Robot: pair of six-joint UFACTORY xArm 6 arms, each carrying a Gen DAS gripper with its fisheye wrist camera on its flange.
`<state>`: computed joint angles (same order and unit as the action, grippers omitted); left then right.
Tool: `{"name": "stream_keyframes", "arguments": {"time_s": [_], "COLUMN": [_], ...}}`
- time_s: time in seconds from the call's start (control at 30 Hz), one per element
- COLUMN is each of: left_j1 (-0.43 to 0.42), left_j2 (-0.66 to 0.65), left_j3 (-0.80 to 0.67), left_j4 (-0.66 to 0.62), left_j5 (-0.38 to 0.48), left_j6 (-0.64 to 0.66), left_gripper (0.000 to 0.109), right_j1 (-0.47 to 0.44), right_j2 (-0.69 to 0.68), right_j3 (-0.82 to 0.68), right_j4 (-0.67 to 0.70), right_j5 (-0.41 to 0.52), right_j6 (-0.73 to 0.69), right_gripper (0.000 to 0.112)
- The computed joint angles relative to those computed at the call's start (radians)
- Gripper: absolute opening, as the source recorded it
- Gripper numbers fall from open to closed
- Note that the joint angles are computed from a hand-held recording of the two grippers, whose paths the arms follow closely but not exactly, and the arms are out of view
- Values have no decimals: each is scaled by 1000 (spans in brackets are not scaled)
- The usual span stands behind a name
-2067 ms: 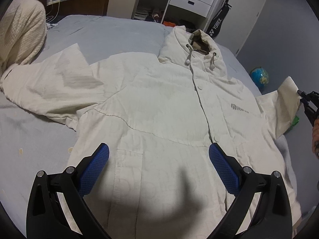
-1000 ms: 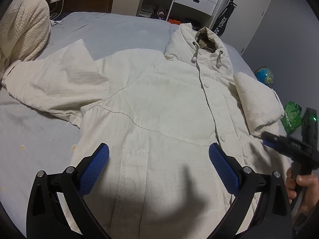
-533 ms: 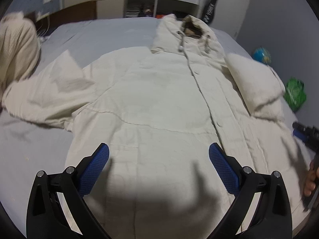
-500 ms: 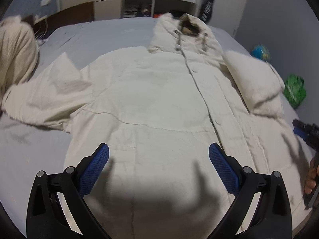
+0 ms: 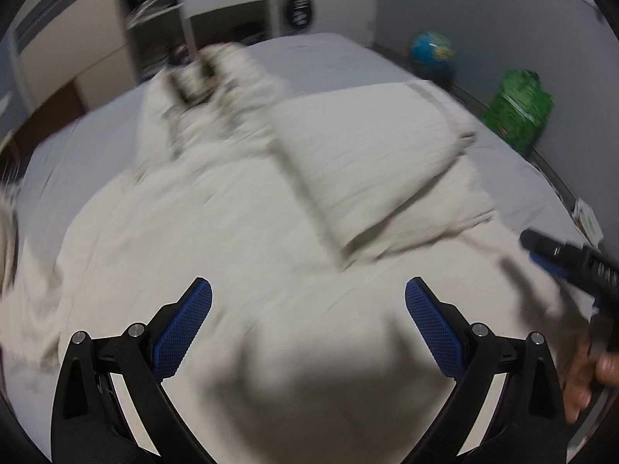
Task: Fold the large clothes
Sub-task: 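Grasp the other jacket sleeve with the left tool and lift it, then fold the held sleeve across the chest over the first, open left tool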
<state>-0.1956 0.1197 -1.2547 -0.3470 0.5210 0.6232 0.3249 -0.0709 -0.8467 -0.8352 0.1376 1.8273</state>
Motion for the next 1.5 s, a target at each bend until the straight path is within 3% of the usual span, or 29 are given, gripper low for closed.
{"name": "stream_keyframes", "arguments": {"time_s": [0.27, 0.37, 0.43, 0.53, 0.57, 0.67, 0.93, 1.5], "left_j1": [-148, -172, -184, -193, -193, -179, -105, 147], "left_j2": [176, 237, 278, 329, 342, 352, 247, 137], "left_j3": [-186, -256, -315, -381, -403, -444, -357, -196], "left_j4": [249, 299, 316, 367, 381, 313, 129, -95], "left_j5": [-25, 13, 59, 95, 105, 120, -10, -25], "left_j6": [-147, -174, -182, -227, -248, -230, -184, -266], "left_gripper": [89, 80, 68, 43, 28, 8, 5, 5], "right_j1": [-86, -100, -111, -116, -117, -120, -102, -7], "right_j2": [-41, -36, -30, -23, -19, -14, -18, -24], "right_j3": [56, 53, 45, 43, 42, 38, 46, 20], "right_j4": [-307, -346, -407, -419, -413, -412, -330, -38], "right_j5": [-93, -110, -127, -136, -138, -141, -115, 40], "right_j6": [421, 474, 541, 556, 550, 547, 452, 72], "right_gripper": [70, 70, 70, 70, 70, 70, 71, 73]}}
